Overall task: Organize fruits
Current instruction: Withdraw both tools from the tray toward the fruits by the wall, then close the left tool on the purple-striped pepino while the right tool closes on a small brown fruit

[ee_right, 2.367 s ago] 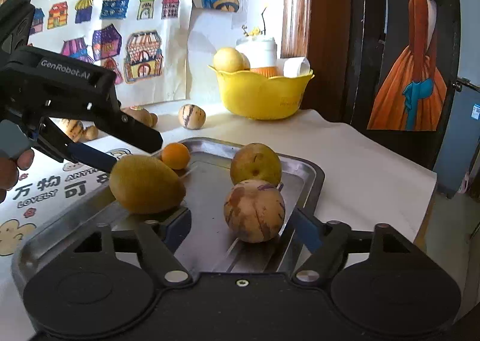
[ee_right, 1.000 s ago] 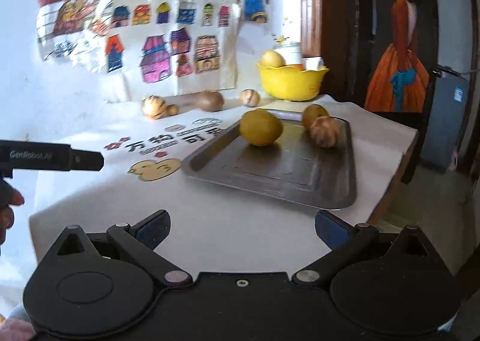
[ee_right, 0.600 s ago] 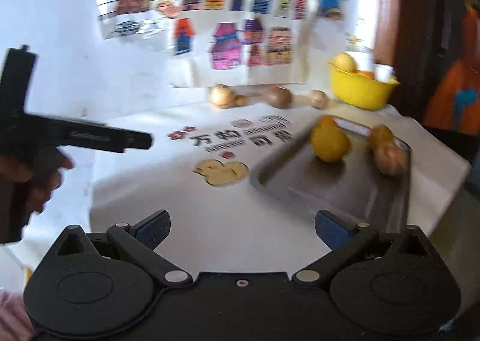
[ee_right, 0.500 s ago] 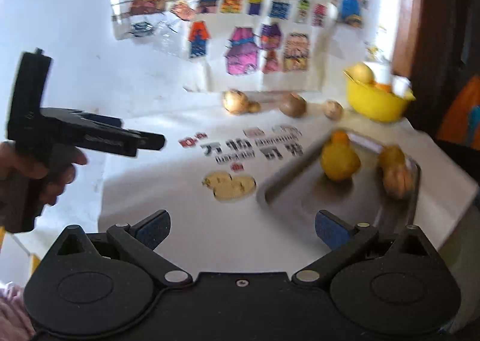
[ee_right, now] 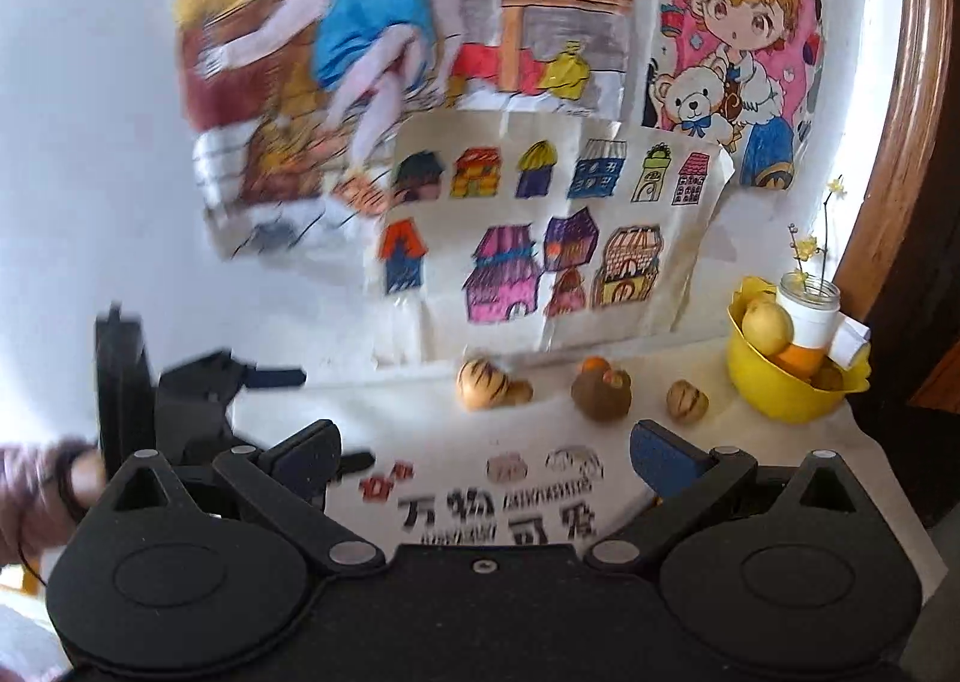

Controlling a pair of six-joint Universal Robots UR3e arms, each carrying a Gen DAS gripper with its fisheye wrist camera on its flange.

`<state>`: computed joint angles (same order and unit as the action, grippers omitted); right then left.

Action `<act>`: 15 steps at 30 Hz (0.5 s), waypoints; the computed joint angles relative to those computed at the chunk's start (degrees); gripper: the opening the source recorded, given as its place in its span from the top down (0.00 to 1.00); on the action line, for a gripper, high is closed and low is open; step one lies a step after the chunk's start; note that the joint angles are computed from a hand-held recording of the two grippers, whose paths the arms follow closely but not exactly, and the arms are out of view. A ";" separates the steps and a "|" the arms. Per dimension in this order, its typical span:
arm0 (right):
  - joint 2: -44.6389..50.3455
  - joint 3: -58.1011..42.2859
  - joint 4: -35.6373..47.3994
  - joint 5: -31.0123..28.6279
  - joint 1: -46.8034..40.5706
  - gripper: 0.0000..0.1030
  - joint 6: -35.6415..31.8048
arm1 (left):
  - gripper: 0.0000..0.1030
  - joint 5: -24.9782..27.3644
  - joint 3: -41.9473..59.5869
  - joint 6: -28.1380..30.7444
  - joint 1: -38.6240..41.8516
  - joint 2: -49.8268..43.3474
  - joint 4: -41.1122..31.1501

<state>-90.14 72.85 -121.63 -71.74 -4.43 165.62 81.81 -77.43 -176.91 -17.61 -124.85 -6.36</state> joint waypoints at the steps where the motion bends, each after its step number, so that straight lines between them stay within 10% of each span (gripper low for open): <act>1: 3.19 -3.97 1.11 0.14 -0.25 0.01 0.49 | 0.00 0.06 1.26 -0.03 -0.01 -1.01 0.05; 15: 42.89 -51.02 14.48 7.50 -6.50 0.01 7.98 | 0.00 3.62 40.74 0.94 -2.80 -25.84 -16.01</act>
<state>-47.26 21.83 -107.15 -64.24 -10.93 173.61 85.43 -36.68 -175.97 -20.41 -150.69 -22.37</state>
